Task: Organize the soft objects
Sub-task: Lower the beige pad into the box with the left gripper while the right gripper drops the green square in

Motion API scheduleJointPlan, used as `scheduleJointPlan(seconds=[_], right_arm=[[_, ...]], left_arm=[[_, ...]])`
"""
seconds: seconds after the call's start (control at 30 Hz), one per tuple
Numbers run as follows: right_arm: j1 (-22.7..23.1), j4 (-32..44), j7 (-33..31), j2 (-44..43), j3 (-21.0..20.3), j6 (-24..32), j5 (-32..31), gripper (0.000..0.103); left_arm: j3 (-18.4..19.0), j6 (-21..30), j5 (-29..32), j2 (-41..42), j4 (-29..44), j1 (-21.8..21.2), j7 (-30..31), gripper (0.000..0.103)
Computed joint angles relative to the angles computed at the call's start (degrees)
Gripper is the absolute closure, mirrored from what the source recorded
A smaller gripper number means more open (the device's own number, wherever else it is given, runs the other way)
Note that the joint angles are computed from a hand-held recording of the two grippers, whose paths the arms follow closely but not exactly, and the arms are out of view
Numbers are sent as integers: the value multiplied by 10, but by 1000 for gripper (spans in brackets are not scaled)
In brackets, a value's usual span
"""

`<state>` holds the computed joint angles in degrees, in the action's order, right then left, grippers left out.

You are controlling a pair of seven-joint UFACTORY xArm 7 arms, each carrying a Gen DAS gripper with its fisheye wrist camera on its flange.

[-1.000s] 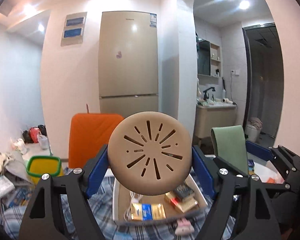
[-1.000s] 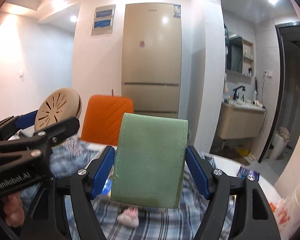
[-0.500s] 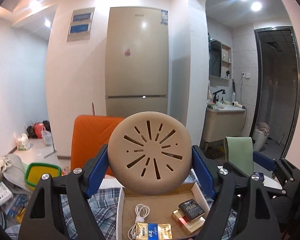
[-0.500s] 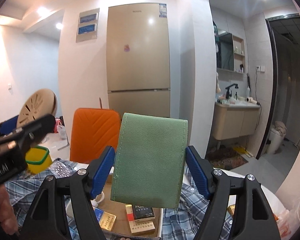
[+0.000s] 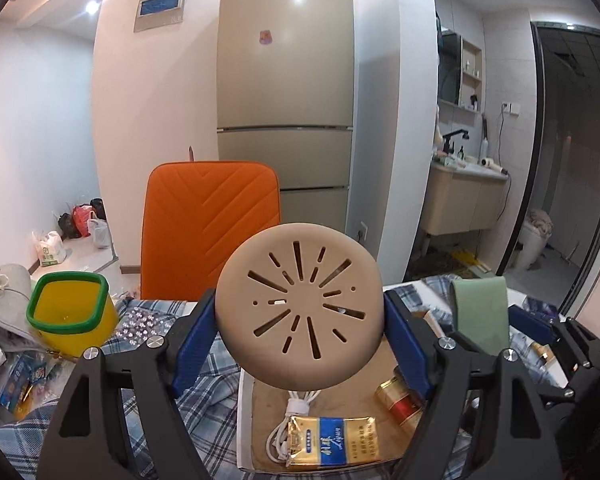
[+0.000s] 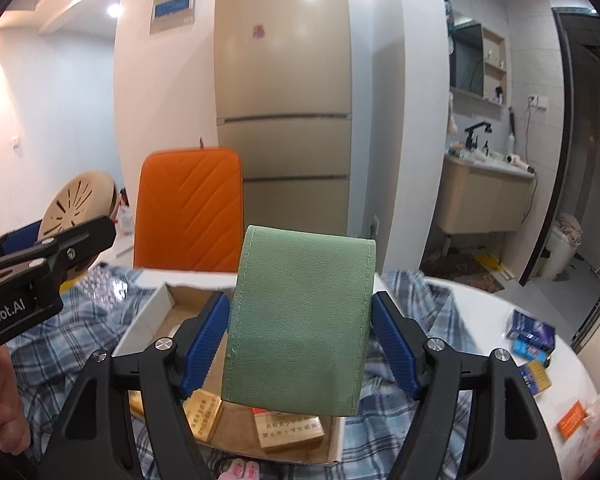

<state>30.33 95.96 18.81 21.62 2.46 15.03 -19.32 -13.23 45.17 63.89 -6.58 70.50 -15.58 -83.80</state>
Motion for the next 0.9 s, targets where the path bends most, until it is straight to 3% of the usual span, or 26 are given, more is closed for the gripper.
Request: scheduleJointPlan(seconds=[0.23, 0.77, 0.83, 0.9], right_arm=[[-11, 25, -42, 43, 25, 30, 40, 28], [10, 60, -75, 87, 11, 48, 50, 28], [9, 67, -81, 92, 13, 56, 54, 26], [9, 67, -87, 93, 14, 58, 54, 16]], left_arm=[[9, -11, -26, 10, -17, 5, -2, 25], [23, -45, -50, 15, -32, 10, 4, 25], [22, -42, -51, 16, -31, 11, 7, 25], [21, -41, -53, 17, -29, 11, 11, 25]])
